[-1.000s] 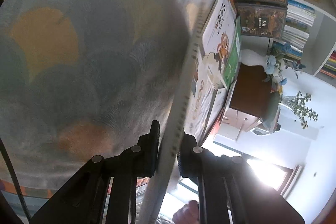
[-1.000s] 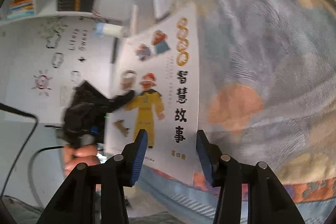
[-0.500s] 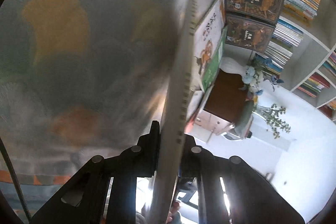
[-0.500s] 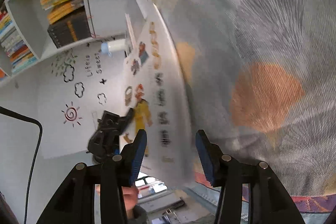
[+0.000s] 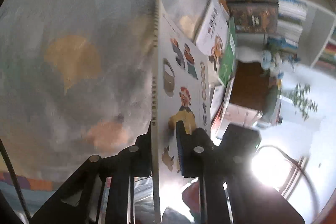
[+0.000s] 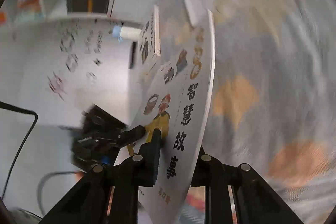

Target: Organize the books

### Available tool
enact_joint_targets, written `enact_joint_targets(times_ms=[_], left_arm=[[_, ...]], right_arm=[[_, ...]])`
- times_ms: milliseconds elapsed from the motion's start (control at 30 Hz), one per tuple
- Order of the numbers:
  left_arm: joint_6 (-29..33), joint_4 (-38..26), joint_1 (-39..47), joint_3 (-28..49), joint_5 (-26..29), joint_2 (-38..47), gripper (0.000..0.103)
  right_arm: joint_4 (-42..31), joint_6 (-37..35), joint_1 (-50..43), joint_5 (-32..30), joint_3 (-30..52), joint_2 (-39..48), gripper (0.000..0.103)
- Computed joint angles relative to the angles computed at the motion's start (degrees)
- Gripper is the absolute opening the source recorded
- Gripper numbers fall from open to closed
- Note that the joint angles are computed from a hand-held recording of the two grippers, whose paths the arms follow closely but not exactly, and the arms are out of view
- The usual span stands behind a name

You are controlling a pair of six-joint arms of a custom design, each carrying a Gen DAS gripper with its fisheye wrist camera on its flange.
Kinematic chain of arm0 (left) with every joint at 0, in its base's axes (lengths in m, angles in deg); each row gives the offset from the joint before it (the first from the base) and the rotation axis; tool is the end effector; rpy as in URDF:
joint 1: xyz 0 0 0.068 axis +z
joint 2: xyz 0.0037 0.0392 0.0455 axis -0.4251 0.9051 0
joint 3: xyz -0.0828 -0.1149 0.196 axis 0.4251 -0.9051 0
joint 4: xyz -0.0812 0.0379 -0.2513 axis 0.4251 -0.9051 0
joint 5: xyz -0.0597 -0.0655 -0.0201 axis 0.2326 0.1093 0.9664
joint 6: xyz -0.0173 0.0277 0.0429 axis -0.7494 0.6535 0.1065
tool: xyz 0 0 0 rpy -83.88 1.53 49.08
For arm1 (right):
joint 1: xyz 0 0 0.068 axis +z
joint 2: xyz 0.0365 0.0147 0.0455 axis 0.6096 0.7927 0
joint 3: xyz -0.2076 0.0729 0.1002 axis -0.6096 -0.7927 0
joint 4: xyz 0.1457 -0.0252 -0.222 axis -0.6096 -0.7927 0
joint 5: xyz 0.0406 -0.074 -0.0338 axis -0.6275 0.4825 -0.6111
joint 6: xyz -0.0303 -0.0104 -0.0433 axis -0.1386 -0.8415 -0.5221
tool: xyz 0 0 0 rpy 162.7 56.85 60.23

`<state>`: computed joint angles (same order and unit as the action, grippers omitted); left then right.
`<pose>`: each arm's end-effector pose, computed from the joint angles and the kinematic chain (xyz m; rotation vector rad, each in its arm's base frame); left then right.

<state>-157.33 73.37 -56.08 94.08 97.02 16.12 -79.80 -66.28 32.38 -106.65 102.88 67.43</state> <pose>0.2177 -0.1521 0.1557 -0.8278 2.6515 -1.4152 0.2586 0.0069 0.1478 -0.0514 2.7145 1.5088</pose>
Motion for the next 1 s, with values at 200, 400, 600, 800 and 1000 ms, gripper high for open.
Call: enact_joint_targets(times_ms=[200,400,600,800,1000], left_arm=[[15.8,-14.6,-2.0,10.0,-5.9,5.6,0.014],[27.0,-19.8,-1.7,13.5,-10.2,3.8,0.014],[35.1,-19.6,6.5,15.4,-7.5,0.9,0.014],[44.7,-20.3,19.1,22.1,-4.6,4.5,0.014],[53.4,-20.3,30.7,30.5,-2.8,15.9,0.014]], right_arm=[[0.1,-1.0,5.7,9.5,4.7,1.2,0.019],[3.6,1.2,13.8,21.5,4.0,-8.1,0.020],[6.2,3.1,21.8,30.8,9.5,-12.7,0.023],[13.0,5.3,29.3,37.9,25.7,0.7,0.027],[15.0,8.2,34.8,39.7,48.5,22.7,0.028]])
